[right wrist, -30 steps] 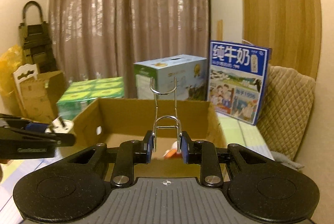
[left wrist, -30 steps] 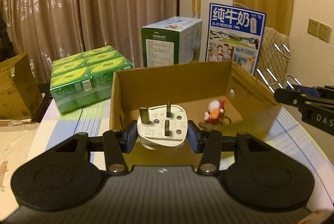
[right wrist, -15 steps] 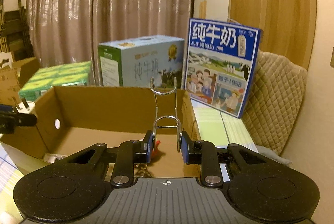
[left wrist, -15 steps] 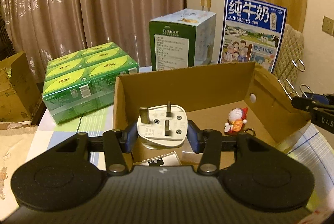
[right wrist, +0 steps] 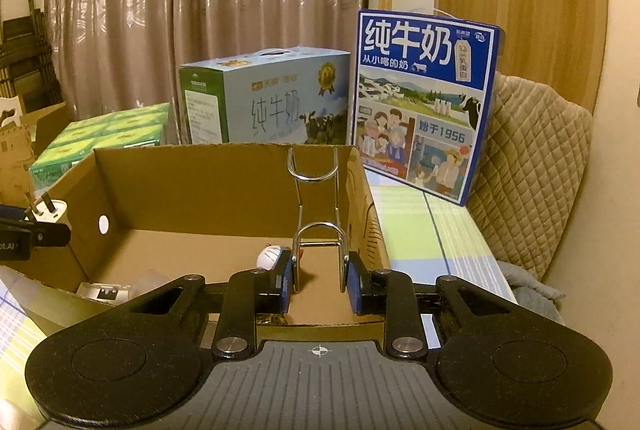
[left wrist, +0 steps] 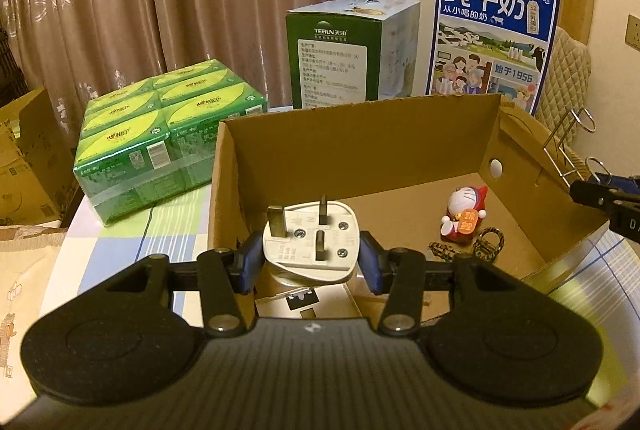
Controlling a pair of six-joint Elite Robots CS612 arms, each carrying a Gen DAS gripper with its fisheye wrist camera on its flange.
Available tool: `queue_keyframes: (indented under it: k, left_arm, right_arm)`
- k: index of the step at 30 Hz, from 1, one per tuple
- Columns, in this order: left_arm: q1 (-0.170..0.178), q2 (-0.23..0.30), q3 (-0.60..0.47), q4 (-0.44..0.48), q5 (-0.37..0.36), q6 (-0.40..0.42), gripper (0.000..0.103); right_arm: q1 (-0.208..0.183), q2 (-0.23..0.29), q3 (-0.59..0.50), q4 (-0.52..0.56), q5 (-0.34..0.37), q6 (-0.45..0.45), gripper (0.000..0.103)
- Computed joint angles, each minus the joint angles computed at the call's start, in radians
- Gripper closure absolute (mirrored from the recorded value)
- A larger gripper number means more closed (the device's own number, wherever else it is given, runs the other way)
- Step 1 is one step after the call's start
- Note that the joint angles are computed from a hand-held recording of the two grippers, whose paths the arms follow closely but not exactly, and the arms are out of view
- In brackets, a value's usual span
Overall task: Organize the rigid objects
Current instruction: 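Lift and carry the plug with the left tool while the right tool carries the wire rack into the box, then open the left tool to drop the plug while the right tool releases the wire rack in the box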
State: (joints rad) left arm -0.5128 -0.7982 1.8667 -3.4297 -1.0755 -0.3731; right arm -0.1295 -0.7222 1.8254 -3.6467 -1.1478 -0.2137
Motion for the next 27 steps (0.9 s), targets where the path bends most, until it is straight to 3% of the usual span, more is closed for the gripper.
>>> queue_keyframes:
  k: [27]
  left_arm:
    - [0.004, 0.005, -0.010, 0.026, -0.026, -0.016, 0.058]
  right_arm:
    - [0.001, 0.003, -0.001, 0.019, -0.004, -0.003, 0.079]
